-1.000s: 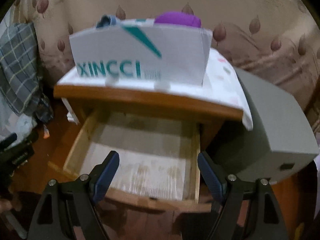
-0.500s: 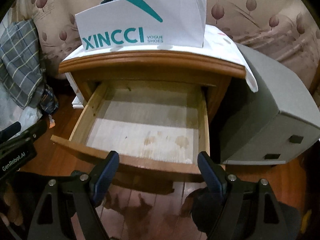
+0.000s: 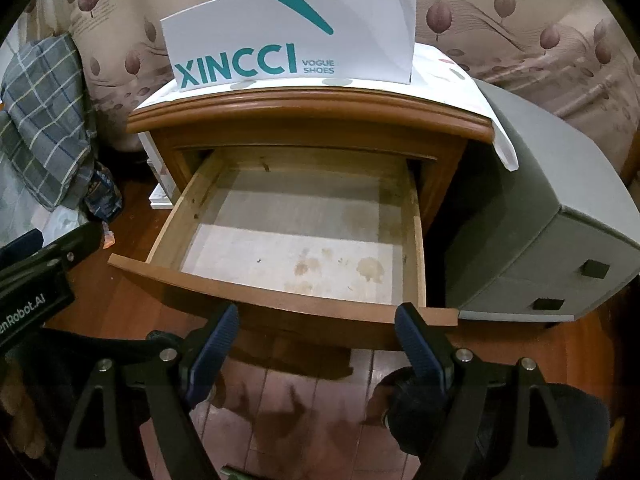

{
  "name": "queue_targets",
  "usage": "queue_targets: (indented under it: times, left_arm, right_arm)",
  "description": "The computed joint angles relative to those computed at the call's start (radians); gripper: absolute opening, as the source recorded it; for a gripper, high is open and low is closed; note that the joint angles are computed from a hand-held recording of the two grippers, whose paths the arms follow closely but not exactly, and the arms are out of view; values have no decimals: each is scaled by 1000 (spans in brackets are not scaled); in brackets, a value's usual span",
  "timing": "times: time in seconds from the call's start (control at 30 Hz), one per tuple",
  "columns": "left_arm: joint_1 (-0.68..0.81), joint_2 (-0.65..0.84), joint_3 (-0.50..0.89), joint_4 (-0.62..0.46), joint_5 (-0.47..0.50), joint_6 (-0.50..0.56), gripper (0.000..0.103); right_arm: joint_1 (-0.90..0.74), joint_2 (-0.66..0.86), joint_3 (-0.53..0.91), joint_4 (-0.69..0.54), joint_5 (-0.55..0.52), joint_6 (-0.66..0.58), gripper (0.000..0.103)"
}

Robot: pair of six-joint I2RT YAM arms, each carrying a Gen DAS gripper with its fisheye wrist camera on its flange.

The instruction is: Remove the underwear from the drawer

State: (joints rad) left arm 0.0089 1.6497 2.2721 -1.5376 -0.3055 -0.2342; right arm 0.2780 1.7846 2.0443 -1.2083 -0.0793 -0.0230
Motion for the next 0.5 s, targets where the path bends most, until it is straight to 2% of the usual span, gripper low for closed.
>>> queue_targets:
  times: [0.5]
  left_arm:
    - [-9, 3, 7, -11, 3, -21, 83]
  right_arm:
    - [-1, 18, 20, -16, 3, -7, 83]
